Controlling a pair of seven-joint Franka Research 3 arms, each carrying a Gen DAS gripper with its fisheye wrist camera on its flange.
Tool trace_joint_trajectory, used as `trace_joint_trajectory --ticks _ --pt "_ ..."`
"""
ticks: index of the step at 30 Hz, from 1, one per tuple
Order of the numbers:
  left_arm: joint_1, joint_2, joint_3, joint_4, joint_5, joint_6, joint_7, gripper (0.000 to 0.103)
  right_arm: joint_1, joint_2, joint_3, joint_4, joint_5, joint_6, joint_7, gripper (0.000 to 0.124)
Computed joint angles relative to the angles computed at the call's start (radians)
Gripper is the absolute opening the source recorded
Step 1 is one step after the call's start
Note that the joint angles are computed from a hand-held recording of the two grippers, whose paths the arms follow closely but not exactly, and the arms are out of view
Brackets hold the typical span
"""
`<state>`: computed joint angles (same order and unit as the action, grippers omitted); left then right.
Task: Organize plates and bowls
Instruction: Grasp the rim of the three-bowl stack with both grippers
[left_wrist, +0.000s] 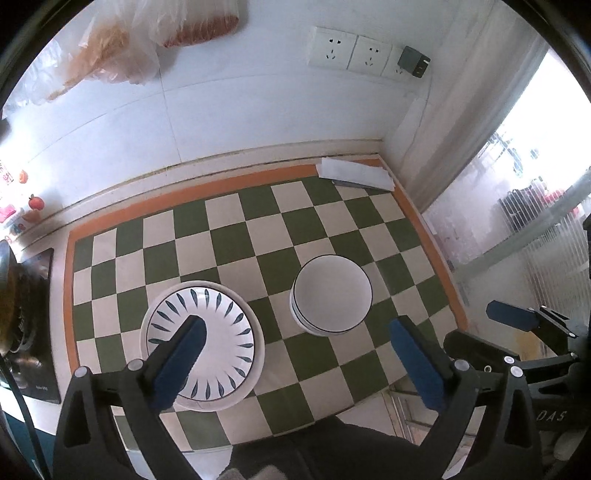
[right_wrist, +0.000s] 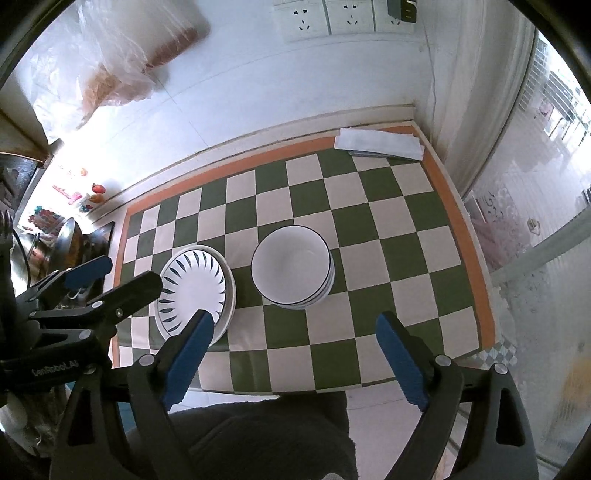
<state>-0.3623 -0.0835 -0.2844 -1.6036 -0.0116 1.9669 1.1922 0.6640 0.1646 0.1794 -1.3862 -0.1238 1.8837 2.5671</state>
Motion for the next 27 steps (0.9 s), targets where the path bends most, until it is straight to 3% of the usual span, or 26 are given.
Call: trace_joint_trajectory --ticks 5,16,27 --pt "0.002 0.055 0.002 0.029 -0.011 -0.011 0.019 0.102 -0.017 -0.001 -0.008 -0.040 0.020 0.047 -0.002 0.093" --pt "0.030 0.344 0.002 0.212 -0.095 -0.083 0.010 0.102 -0.110 0.004 -0.024 -0.274 0.231 0.347 -0.057 0.094" --pt "0.052 0.644 -0.024 0.474 -0.199 -0.250 -0.004 0.102 -0.197 0.090 0.009 -0.455 0.658 0.604 -0.266 0.093"
